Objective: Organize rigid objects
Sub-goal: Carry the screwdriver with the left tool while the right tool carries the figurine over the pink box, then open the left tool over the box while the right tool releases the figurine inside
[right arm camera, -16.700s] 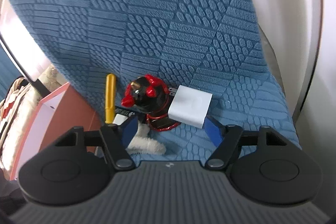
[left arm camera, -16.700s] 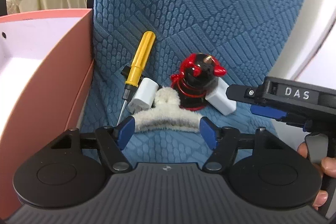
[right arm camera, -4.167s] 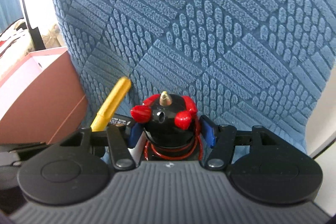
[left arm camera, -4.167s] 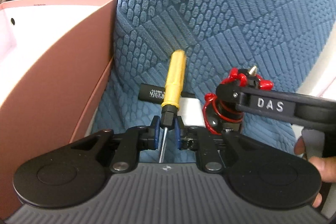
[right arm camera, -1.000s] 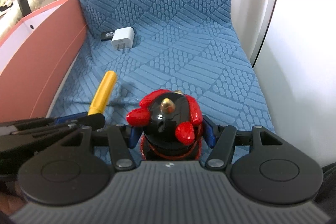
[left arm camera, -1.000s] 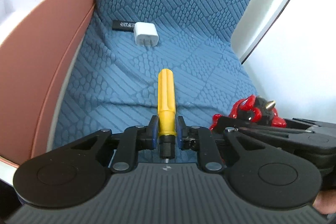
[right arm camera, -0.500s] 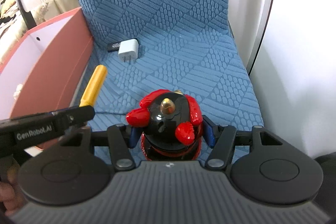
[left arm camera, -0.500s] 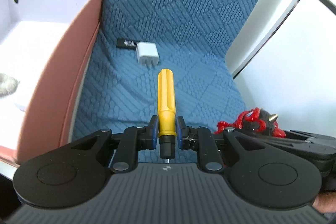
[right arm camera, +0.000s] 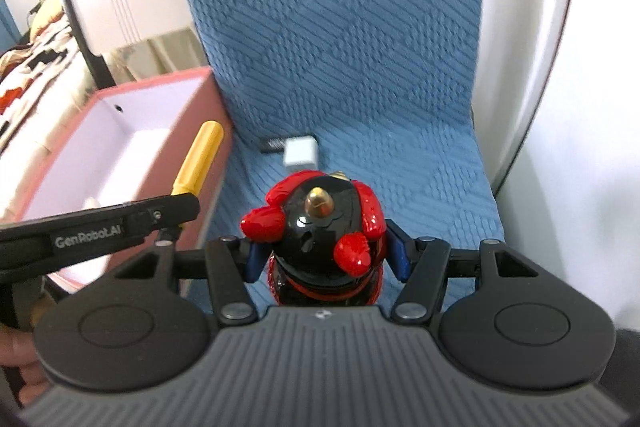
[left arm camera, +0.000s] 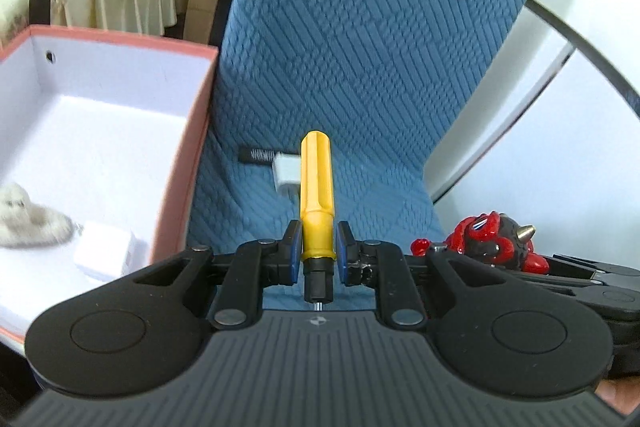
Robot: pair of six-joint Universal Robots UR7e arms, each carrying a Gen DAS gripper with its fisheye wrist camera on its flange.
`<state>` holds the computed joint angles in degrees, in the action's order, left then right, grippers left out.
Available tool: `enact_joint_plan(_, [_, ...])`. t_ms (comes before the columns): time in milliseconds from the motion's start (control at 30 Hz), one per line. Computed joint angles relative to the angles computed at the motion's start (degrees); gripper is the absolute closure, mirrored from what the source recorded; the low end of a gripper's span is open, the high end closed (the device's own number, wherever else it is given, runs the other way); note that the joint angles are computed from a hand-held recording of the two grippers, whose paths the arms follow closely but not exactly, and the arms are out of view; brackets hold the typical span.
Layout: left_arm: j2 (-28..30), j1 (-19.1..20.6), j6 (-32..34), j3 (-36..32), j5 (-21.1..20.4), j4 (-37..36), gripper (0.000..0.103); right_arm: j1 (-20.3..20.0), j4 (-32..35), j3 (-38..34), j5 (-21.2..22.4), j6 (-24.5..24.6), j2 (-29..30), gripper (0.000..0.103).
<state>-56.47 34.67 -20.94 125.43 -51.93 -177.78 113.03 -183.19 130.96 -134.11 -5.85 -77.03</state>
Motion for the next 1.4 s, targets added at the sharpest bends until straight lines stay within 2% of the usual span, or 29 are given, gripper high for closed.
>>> enact_joint_plan(433, [-6.15, 1.46, 3.94, -3.04, 0.05, 2.01, 0.082, 5.46, 2.0, -10.4, 0.25, -2.51, 5.72, 0.041])
enact_joint_plan(833, [-12.68, 4.26, 8.09, -4.61, 2.54, 2.21, 0.082, 8.2, 4.5, -21.14, 4.61, -5.08, 15.48, 0.041])
enact_joint_plan(1167, [-17.66, 10.58, 10.17, -4.74, 3.46, 3.38, 0.082, 8.53, 10.0, -28.06, 7.88, -4.25, 24.17, 0.041])
enact_joint_plan(1400, [-18.84, 15.77, 8.78, -3.85, 2.45, 6.52, 0.082, 7.1, 15.43, -30.88, 9.03, -0.22, 29.05, 0.041])
